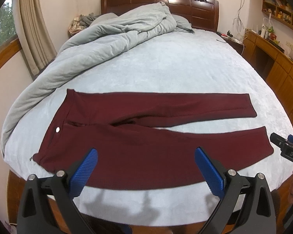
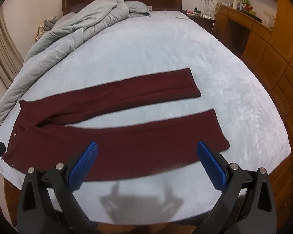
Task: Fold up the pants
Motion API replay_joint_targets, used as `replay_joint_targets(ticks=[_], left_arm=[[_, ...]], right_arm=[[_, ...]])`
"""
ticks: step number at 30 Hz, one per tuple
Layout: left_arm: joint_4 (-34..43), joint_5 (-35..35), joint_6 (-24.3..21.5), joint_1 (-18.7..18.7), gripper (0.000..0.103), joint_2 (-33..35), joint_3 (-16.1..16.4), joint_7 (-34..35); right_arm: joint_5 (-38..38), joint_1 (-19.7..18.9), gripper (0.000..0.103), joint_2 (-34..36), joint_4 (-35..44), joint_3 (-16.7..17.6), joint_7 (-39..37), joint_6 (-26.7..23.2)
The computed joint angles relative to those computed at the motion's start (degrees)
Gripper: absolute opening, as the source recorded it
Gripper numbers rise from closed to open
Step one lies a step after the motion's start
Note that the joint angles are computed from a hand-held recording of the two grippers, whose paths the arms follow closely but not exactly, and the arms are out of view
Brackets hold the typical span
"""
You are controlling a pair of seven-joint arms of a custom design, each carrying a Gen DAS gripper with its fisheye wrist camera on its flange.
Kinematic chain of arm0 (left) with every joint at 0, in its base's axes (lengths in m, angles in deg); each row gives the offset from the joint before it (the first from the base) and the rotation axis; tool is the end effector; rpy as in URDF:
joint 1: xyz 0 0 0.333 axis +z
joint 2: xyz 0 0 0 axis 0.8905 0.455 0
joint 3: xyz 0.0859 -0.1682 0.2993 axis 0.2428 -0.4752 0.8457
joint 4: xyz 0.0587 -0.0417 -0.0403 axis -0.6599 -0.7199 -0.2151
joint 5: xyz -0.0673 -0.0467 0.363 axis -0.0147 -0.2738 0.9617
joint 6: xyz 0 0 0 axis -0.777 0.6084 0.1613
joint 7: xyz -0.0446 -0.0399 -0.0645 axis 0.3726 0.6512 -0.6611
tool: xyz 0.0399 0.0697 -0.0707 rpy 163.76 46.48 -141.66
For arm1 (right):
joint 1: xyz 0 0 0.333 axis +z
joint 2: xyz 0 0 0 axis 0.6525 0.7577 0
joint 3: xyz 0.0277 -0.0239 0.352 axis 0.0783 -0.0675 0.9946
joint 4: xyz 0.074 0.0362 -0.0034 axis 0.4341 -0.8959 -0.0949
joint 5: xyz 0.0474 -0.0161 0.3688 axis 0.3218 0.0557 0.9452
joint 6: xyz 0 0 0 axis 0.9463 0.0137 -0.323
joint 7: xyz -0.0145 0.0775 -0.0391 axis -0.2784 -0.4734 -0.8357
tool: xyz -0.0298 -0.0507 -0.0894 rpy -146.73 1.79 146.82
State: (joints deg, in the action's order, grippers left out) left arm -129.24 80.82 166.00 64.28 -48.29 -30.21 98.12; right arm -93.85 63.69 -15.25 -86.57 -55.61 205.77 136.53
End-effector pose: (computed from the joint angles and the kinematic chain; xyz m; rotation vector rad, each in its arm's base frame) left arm 0.4813 -0.0557 0.7263 -1.6297 2.0593 -0.6862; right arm 0.4353 0.2662 0.6915 -1.4674 2.2742 -0.7068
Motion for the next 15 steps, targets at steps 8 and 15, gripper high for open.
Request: replay_joint_targets(ticks=[8, 15], left_arm=[[8.12, 1.10, 2.77, -2.38, 0.099, 8.80, -2.28, -1.98], [27.11, 0.02, -1.65, -7.15, 0.099, 28.14, -3.63, -1.37]], right_arm=[[-1.32, -6.82, 0.100, 1.07, -2.49, -6.41, -8.01, 12.37], [13.46, -16.17, 0.100, 14.18, 5.71, -13.61, -29.58, 15.61]])
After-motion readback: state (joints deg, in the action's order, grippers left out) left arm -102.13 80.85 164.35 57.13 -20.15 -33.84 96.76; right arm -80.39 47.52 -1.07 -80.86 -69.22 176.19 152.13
